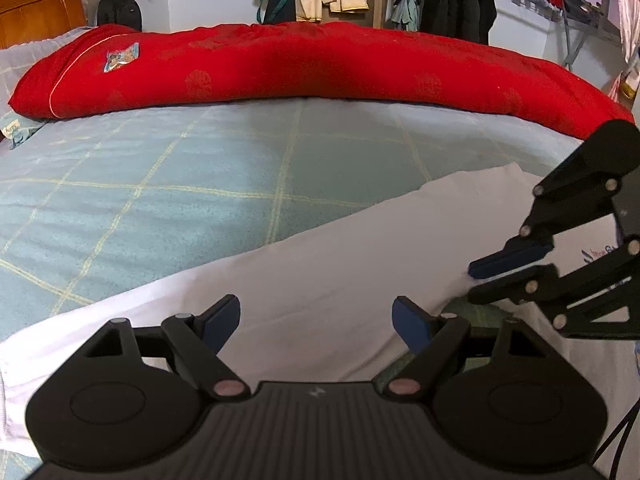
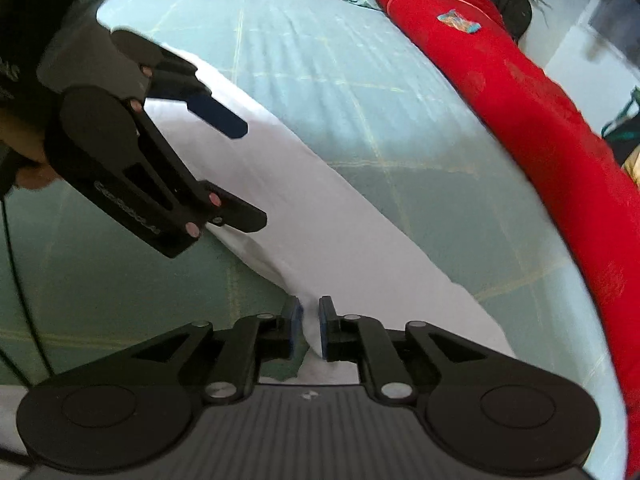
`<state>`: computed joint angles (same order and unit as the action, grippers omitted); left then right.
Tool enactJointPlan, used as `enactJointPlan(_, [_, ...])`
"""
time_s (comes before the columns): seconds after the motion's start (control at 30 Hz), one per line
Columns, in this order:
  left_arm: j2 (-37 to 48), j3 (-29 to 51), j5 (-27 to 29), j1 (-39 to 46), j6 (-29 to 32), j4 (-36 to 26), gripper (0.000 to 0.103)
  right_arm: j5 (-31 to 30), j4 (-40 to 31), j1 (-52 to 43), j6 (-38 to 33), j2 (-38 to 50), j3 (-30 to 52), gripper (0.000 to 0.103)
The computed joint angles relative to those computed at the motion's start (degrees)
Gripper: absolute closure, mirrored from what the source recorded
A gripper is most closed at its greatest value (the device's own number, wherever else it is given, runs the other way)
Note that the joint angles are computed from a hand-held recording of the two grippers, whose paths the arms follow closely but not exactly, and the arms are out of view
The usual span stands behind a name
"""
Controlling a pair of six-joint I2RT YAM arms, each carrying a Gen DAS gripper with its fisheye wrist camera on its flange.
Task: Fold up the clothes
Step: 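Fold the held side edge across the shirt body with the right tool, then open the right tool to release the folded side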
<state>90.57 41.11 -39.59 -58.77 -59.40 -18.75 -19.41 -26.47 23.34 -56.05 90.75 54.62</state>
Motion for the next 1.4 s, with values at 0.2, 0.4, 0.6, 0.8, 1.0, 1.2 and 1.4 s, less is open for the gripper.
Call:
enactJointPlan(0.2, [-1.0, -0.5, -0.2, -0.4, -2.7, -2.5, 0.02, 1.1, 0.4, 0.0, -4.3, -1.1, -1.6, 0.092])
enactJointPlan(0.4, [-2.9, -0.9, 0.4, -1.5, -4.9, -6.1, 0.02, 1.2, -9.9, -0.8, -9.7, 2.8, 4.7, 0.1])
enactJointPlan(0.6, [-4.0, -1.6, -0.2, -0.9, -6.3, -8.2, 0.02, 0.5, -15.8, -2.0, -13.9, 2.3, 6.1, 0.102])
enactJointPlan(0.8, [-2.4, -3.3, 3.9, 0.7, -6.5, -7.2, 0.02, -4.4, -11.0, -2.3, -4.6, -0.1, 6.4, 0.1])
enactJointPlan(1.0, [-4.7, -4.1, 5.1, -5.5, -16.9, -16.1, 0.019, 4.9, -8.1, 2.3, 2.8, 2.7, 4.1, 0.095])
enactJointPlan(1.2, [-9.7, -3.9, 0.1, -5.3, -13.3, -17.3, 0.02, 0.6, -11.2, 3.1, 3.1, 0.6, 5.7, 0.094])
enactJointPlan(1.4, [-5.6, -5.6, 4.7, -2.4, -13.5, -13.8, 0.018, 5.5, -7.0, 4.9, 10.8, 3.7, 6.0, 0.091])
